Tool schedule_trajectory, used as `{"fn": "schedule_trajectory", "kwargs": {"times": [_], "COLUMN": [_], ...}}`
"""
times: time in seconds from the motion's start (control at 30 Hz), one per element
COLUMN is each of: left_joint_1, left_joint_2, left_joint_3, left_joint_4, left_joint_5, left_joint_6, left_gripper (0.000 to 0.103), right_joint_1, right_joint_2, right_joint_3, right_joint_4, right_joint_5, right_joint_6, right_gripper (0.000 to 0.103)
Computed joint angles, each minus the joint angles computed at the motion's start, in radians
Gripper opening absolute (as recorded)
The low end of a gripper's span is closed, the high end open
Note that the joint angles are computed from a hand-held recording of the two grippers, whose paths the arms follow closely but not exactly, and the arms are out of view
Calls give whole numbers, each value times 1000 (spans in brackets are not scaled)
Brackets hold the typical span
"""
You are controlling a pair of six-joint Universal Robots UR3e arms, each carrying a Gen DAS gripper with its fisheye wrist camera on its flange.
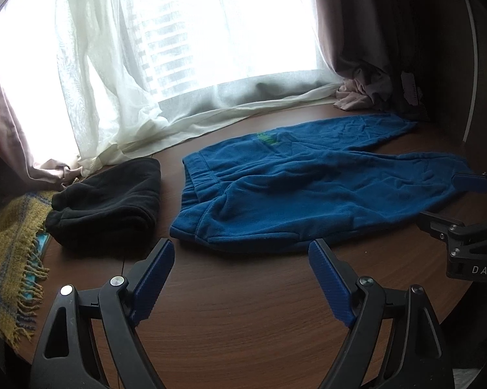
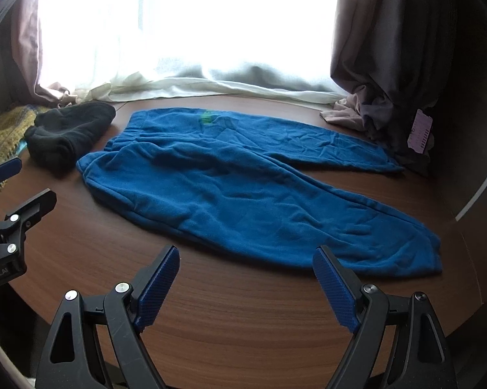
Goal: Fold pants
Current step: 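Move both tools toward the blue sweatpants, lowering to the waistband and leg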
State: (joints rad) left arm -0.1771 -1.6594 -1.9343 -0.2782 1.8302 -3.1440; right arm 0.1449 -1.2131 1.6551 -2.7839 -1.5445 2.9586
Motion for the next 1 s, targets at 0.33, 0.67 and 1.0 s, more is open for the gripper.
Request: {"fn": "schedule_trajectory", "kwargs": {"times": [0.33, 0.67, 1.0], "left_joint_1": [58, 54, 55], "left_joint_2": [-109, -199, -261], "left_joint_3": [11, 55, 117], "left_joint_4": [20, 39, 34], "left_joint_5": [-90, -99, -122], "left_joint_6": [46, 99, 141], "left_gripper": [86, 86, 86], "right_joint_1": [54, 72, 88], "right_joint_2": [189, 336, 410], "right_joint_3": [-162, -296, -353], "right_joint_4": [30, 23, -19], "right_joint_5": [-33, -14, -53], "right_joint_6": [-42, -95, -133], "right_gripper": [85, 85, 85]}}
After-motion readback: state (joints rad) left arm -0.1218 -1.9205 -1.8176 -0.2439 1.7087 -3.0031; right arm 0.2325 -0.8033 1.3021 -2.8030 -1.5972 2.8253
